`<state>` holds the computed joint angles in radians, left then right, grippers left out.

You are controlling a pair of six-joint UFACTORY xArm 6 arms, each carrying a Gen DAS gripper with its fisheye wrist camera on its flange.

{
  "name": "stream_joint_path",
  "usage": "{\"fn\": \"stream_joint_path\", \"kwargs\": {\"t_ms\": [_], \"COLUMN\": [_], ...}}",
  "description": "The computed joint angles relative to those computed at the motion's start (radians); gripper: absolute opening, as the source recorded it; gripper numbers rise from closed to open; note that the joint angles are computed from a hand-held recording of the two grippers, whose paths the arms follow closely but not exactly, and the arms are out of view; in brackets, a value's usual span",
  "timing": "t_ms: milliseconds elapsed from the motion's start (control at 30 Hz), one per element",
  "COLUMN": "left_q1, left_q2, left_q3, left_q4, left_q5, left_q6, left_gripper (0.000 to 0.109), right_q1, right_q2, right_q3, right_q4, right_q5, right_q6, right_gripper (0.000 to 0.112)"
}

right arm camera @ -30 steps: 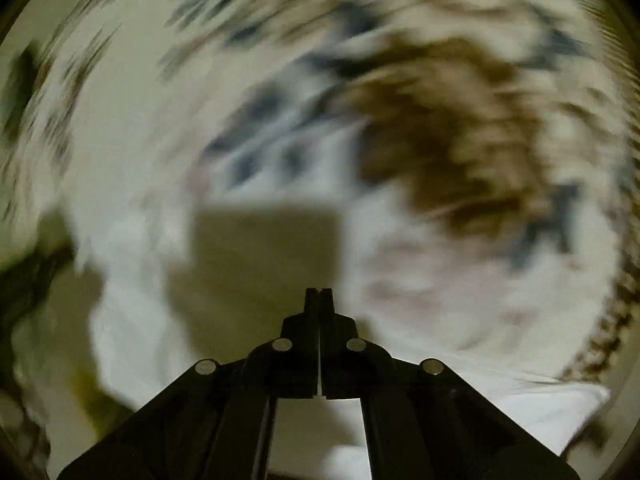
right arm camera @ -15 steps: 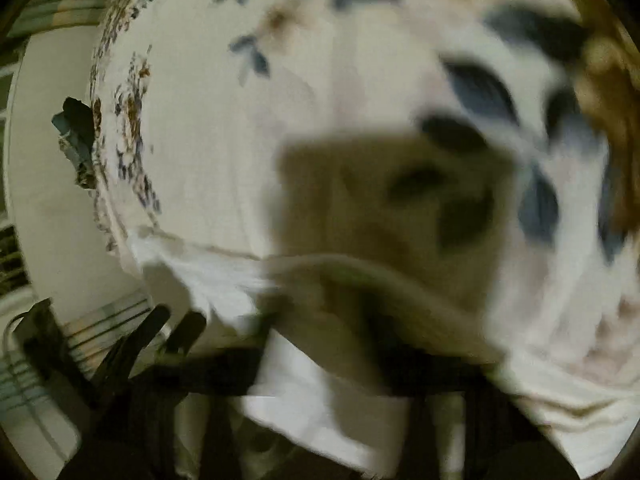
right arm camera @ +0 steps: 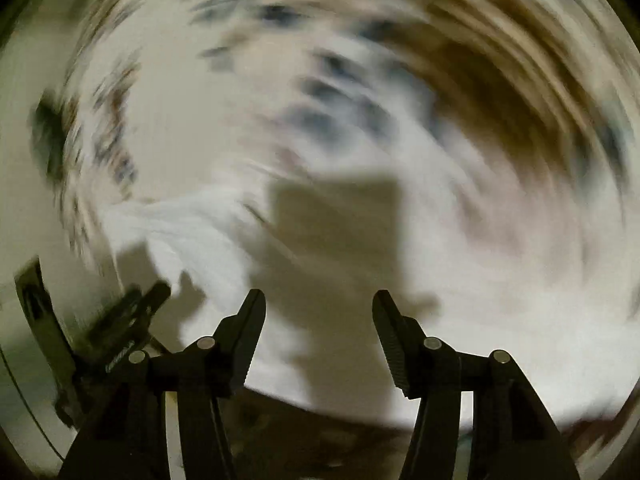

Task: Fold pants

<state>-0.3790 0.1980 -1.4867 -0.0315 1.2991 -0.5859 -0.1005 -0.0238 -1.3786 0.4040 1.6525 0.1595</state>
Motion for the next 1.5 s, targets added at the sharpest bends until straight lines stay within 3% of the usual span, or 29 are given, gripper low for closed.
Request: {"fn": "stream_joint_path", "kwargs": {"t_ms": [200, 367, 433, 500, 533, 600, 700, 833, 933, 967, 1067, 1167, 1233, 1267, 1367, 1433, 1500], "left_q1": [-0.022, -0.067, -0.095, -0.125, -0.151, -0.177, -0.212, -0.255, -0.267, -0.278, -0.306, -0.362, -0.401, -0.419, -0.452, -0.465, -0.466], "left_q2": [-0.111, -0.084, -0.072, -0.053, -0.036, -0.023, 0.013, 0.035, 0.063, 0.073, 0.128, 0.234, 0.339, 0.394, 0.502, 0.55, 0.539], "left_q3": [0.172, 0.167, 0.152, 0.123, 0.096, 0.069, 0.006, -0.02, -0.042, -0.053, -0.123, -0.255, -0.392, -0.465, -0.617, -0.695, -0.678], "left_q4": [-0.06, -0.042, -0.035, -0.022, -0.019, -0.013, 0.001, 0.018, -0.007, -0.008, -0.009, -0.014, -0.016, -0.018, -0.015, -0.01, -0.017], "left_q5": [0.029, 0.03, 0.026, 0.026, 0.03, 0.034, 0.046, 0.058, 0.068, 0.067, 0.067, 0.055, 0.064, 0.069, 0.079, 0.088, 0.069], "left_q6": [-0.048, -0.057, -0.053, -0.049, -0.055, -0.048, -0.029, -0.021, -0.008, -0.009, -0.008, 0.017, 0.059, 0.077, 0.085, 0.088, 0.084], "left_gripper": [0.072, 0.072, 0.072, 0.072, 0.072, 0.072, 0.072, 0.072, 0.072, 0.072, 0.072, 0.072, 0.085, 0.09, 0.091, 0.091, 0.091], "right_q1": [-0.291, -0.451, -0.52, -0.558, -0.554, -0.547, -0.601, -0.687, -0.794, -0.833, -0.932, -1.03, -1.08, -1.097, -1.121, -1.113, -1.077], "right_q2": [-0.447, -0.566, -0.554, -0.584, -0.606, -0.639, -0.68, -0.621, -0.562, -0.567, -0.583, -0.503, -0.411, -0.374, -0.252, -0.217, -0.238], "right_q3": [0.455, 0.626, 0.641, 0.688, 0.707, 0.716, 0.686, 0.686, 0.659, 0.647, 0.592, 0.525, 0.483, 0.471, 0.445, 0.439, 0.452], "right_q4": [-0.081, -0.134, -0.16, -0.12, -0.129, -0.136, -0.15, -0.104, -0.074, -0.078, -0.145, -0.212, -0.224, -0.219, -0.167, -0.137, -0.178], "right_q5": [-0.046, -0.148, -0.152, -0.197, -0.229, -0.241, -0.18, -0.079, -0.047, -0.063, -0.175, -0.271, -0.31, -0.32, -0.322, -0.316, -0.347], "right_q6": [0.297, 0.302, 0.249, 0.244, 0.247, 0.245, 0.193, 0.059, 0.022, 0.0, -0.017, -0.045, -0.058, -0.065, -0.111, -0.163, -0.199], "right_gripper": [0.058, 0.055, 0.042, 0.021, 0.005, 0.004, 0.004, 0.004, 0.024, 0.031, 0.033, 0.038, 0.041, 0.041, 0.041, 0.032, 0.014]}}
